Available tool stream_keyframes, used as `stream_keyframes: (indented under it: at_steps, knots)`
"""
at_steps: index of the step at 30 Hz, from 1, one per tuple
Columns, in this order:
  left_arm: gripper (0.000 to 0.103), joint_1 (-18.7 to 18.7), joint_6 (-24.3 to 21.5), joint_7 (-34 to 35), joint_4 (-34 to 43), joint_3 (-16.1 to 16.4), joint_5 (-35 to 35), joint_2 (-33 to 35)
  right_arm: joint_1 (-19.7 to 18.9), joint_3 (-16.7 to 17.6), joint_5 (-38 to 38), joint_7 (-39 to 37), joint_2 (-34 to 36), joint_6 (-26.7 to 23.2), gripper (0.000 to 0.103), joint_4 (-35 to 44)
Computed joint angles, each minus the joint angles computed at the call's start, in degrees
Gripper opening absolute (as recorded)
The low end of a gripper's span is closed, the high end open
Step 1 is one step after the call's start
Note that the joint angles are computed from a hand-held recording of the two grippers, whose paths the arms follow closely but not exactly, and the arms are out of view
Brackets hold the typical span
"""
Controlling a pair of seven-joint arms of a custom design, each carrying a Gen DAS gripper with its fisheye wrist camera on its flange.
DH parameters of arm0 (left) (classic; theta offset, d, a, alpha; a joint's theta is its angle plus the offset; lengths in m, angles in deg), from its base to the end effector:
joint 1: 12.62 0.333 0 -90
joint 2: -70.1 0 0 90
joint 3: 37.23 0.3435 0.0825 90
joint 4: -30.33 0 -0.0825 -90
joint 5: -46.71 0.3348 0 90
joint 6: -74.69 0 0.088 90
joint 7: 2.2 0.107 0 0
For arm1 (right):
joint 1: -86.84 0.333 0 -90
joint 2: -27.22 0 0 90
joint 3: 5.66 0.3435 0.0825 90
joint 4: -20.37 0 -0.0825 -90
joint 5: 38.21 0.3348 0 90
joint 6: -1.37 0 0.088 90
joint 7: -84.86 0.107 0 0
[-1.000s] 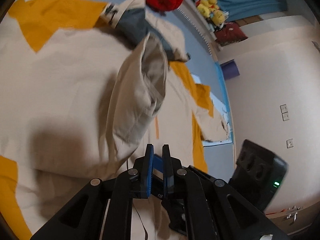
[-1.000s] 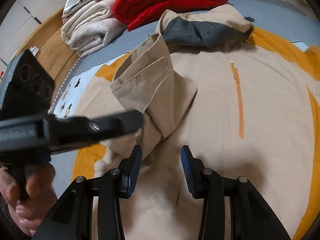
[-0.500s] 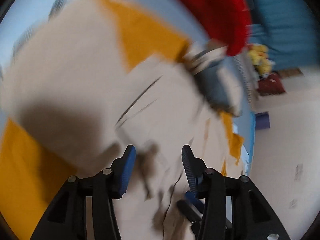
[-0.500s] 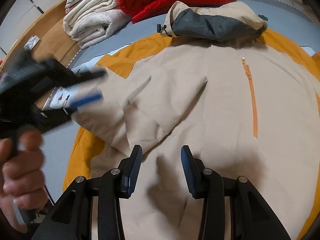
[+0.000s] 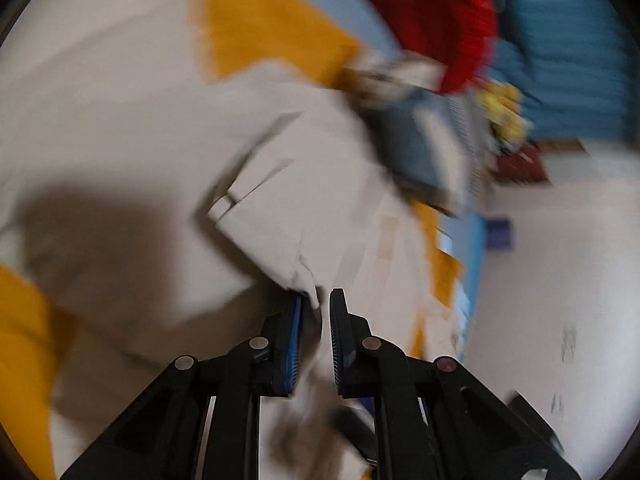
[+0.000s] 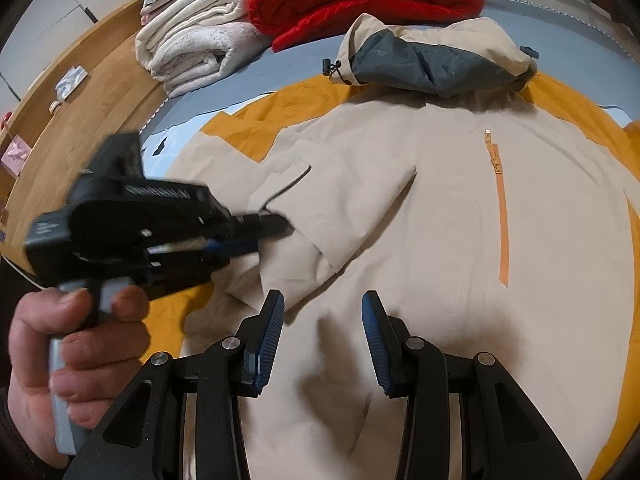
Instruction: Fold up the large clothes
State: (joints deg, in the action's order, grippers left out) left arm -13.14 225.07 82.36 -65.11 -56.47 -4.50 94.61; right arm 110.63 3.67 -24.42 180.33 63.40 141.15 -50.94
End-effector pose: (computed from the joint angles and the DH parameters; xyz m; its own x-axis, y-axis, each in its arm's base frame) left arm 0.6500 -0.1734 0.4708 0.2745 -0.5719 0.7730 -0.8577 -0.5091 -0.0721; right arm 0.6435 0.3737 0.5002 0.3501 -0.8623 -0.3658 -0.8709 -0.1560 -0.4660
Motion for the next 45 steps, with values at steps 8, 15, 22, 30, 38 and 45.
stream_keyframes:
  at_steps: [8, 15, 22, 30, 38, 45]
  knots:
    - [0.021, 0.37, -12.89, 14.29, 7.21, -2.70, -1.37, 2.09, -0.24, -0.07, 0.51, 0.68, -0.78, 2.99, 0.042, -1.53]
    - [0.021, 0.18, -13.50, 15.76, 4.46, -0.03, -2.21, -1.39, -0.56, -0.56, 1.38, 5.31, -0.04, 2.70, 0.043, -1.36]
    - [0.021, -2.75, -4.99, 7.49, 4.44, 4.04, 5.06, -2.23, -2.71, -0.85, 5.63, 15.39, -0.63, 3.28, 0.043, -4.88]
    - [0.021, -13.17, 13.15, -24.50, -5.74, 21.10, 39.63, -8.67, -3.21, -3.58, 2.62, 22.41, -2.97, 10.30, 0.008, -9.40]
    - [0.021, -9.22, 7.15, -32.08, -5.94, 20.27, 47.62, -8.35, -2.83, -12.02, -8.68, 33.93, -5.57, 12.15, 0.008, -9.83]
    - [0.021, -4.85, -2.28, -30.57, -1.02, 13.23, 47.99, -3.49, -8.62, -8.97, -7.74, 36.03, -2.76, 4.11, 0.008, -6.64]
